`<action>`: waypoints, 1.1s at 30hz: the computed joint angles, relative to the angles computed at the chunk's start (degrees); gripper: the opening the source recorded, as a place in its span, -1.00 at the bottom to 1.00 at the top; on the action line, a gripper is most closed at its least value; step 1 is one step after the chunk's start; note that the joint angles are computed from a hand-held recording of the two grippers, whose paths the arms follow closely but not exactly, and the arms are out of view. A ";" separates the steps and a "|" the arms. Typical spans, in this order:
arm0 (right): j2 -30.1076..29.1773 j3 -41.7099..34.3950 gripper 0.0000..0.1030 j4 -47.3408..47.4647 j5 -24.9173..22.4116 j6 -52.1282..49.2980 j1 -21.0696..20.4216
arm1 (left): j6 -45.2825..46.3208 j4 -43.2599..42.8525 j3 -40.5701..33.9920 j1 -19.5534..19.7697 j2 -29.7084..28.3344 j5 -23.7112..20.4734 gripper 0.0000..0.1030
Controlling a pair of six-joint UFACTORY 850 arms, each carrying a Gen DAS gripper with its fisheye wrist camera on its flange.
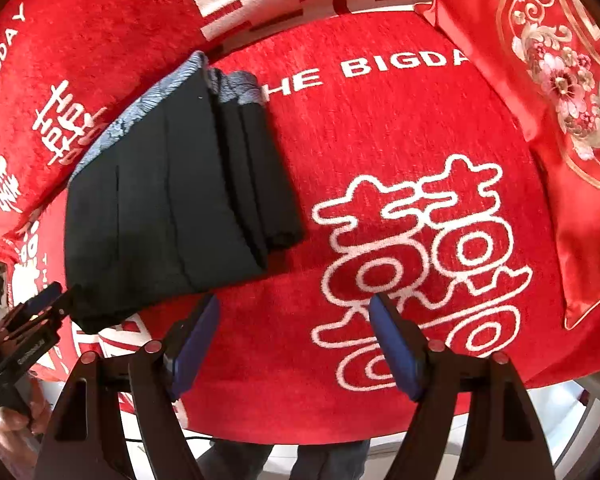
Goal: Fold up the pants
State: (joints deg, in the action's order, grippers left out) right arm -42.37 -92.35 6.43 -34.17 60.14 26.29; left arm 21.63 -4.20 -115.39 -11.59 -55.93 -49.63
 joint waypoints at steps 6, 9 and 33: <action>-3.55 -6.44 0.55 -0.60 -3.21 -2.05 0.65 | 0.00 -0.74 -0.65 0.54 -0.41 -0.32 0.29; -4.52 -8.12 0.55 -0.41 -4.00 -2.55 0.87 | 0.20 -1.61 -0.85 0.83 -0.52 -0.72 0.29; -8.50 -16.81 0.55 -2.08 -10.94 1.62 2.72 | -2.20 3.06 -7.59 2.74 -4.22 -7.43 0.98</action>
State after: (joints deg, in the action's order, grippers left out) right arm -50.87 -109.16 4.35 -45.12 61.75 29.01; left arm 19.43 -1.13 -122.98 -8.85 -60.15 -57.06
